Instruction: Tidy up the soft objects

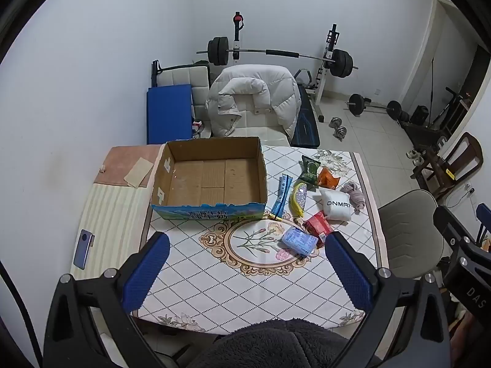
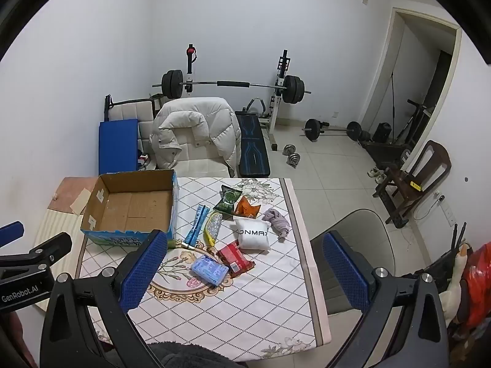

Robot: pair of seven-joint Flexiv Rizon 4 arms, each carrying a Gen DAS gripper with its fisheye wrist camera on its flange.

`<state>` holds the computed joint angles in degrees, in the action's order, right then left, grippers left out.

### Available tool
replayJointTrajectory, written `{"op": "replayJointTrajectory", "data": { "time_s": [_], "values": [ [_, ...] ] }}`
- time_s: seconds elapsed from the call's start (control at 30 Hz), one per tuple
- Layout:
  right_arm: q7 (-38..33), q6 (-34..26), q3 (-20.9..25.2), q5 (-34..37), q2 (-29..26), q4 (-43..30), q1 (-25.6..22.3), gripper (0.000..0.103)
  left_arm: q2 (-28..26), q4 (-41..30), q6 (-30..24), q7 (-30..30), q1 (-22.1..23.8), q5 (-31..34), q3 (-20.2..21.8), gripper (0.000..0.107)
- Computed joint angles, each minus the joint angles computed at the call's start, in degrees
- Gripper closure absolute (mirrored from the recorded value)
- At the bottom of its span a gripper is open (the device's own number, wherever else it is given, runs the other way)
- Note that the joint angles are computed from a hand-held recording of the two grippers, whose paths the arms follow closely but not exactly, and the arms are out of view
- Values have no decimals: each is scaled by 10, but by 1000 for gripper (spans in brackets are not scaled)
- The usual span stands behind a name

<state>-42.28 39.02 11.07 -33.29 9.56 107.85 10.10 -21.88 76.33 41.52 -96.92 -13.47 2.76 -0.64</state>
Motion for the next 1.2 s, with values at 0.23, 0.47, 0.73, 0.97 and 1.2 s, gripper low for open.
{"op": "replayJointTrajectory", "data": {
  "time_s": [0.23, 0.47, 0.73, 0.97, 1.2],
  "values": [
    [-2, -5, 1, -1, 0, -1, 1, 0, 0, 1, 2, 0, 0, 1, 0, 4],
    [2, -2, 1, -5, 4, 2, -2, 0, 0, 1, 2, 0, 0, -1, 0, 4],
    [0, -4, 0, -4, -2, -1, 0, 0, 0, 1, 3, -1, 0, -1, 0, 4],
    [0, -1, 0, -2, 1, 4, -2, 0, 0, 1, 1, 0, 0, -1, 0, 4],
    [-2, -7, 1, 1, -3, -3, 2, 0, 0, 0, -1, 1, 1, -3, -1, 4]
  ]
}}
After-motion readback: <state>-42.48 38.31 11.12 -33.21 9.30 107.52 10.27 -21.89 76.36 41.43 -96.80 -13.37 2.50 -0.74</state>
